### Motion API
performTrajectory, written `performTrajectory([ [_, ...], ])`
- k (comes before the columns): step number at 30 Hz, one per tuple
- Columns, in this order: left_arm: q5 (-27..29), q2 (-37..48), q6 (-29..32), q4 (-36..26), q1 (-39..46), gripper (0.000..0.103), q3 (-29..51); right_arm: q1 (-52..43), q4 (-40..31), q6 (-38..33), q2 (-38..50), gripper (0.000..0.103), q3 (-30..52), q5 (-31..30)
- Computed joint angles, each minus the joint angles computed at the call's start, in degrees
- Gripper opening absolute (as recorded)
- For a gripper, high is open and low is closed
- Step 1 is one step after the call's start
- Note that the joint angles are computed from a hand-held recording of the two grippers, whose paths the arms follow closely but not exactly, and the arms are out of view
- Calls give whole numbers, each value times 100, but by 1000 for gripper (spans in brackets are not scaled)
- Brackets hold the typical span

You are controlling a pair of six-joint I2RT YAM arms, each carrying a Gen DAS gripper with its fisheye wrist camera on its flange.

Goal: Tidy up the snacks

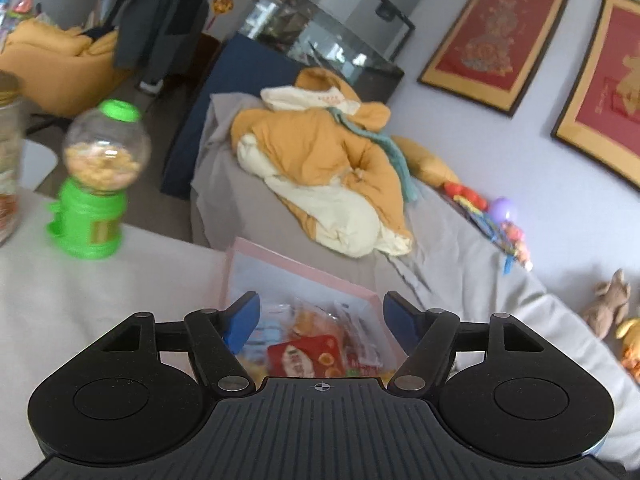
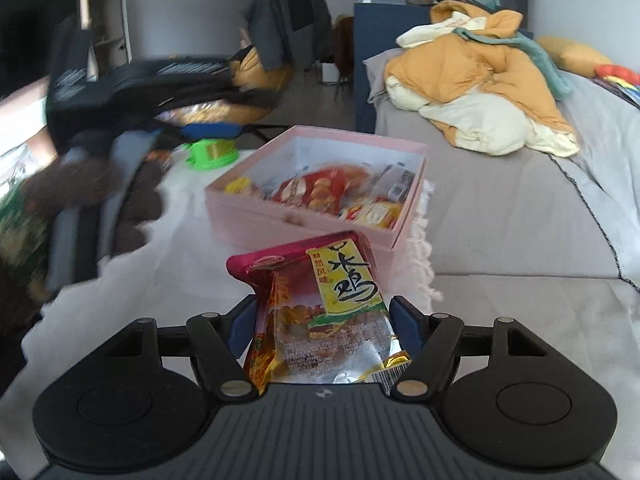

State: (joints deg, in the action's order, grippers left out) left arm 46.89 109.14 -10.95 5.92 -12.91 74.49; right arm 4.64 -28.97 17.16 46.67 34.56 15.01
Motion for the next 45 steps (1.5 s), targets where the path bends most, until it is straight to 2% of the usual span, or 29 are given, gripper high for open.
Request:
performTrajectory([
  [2, 58, -308, 251, -76, 255, 74, -380, -68, 165, -34, 15, 70, 138, 85],
  [3, -39, -483, 465, -192, 335, 74, -583, -4, 314, -65, -48, 64, 213, 252],
  [4, -77, -616, 717, -442, 422, 74, -677, 40, 532, -142, -20, 44, 369, 426],
  [6, -130, -761, 1236, -898, 519, 74, -870, -8, 1090, -323, 506, 43, 906, 704],
  [7, -151, -772, 1425, -1053, 579, 74, -901, -85, 1493, -444, 849, 44, 1139, 788],
  [8, -250, -809, 1626, -1172, 616, 74, -985, -177, 1857, -612, 1202, 59, 1337, 785],
  [9, -321, -854, 1796, -1274, 681, 74, -1058, -349, 2010, -827, 1645, 71, 1627, 506],
  [10, -376, -906, 1969, -1384, 769, 74, -1128, -533, 1897, -968, 1981, 85, 1900, 132],
  [12, -370, -1012, 2241, -1540, 953, 74, -1253, -638, 1423, -1140, 2459, 86, 2264, -90],
  [15, -60, -1132, 2495, -1768, 1200, 74, -1363, -473, 1157, -1435, 2105, 86, 1679, 222],
  [19, 234, -1210, 2558, -1890, 1151, 74, -1463, -681, 743, -1540, 1176, 86, 637, 96],
  [21, 155, -1223, 2585, -1850, 1039, 74, -1533, -945, 483, -1550, 880, 86, 286, -81],
  [26, -514, -1265, 2596, -1803, 839, 73, -1644, -2047, -53, -1708, 202, 86, -325, -621],
  [29, -573, -1241, 2628, -1880, 911, 72, -1620, -2779, -165, -1925, -169, 86, -610, -922],
  [31, -586, -1229, 2616, -1896, 966, 72, -1591, -3357, -221, -2346, -386, 86, -852, -1125],
  [34, -590, -1209, 2531, -1879, 1033, 72, -1554, -4175, -252, -3304, -301, 86, -1172, -1341],
  [36, -645, -1218, 2467, -1861, 1033, 72, -1548, -4410, -164, -3637, -27, 86, -1335, -1340],
  [40, -890, -1289, 2408, -1817, 963, 72, -1597, -4837, -154, -4163, 265, 86, -1504, -2072],
  [42, -1090, -1360, 2426, -1780, 885, 72, -1671, -4690, 40, -4136, 302, 91, -1613, -2014],
  [44, -1316, -1457, 2460, -1674, 799, 72, -1789, -4396, 504, -4002, 356, 100, -1798, -1645],
  [45, -1419, -1498, 2475, -1615, 761, 72, -1847, -4311, 746, -3935, 407, 101, -1884, -1493],
])
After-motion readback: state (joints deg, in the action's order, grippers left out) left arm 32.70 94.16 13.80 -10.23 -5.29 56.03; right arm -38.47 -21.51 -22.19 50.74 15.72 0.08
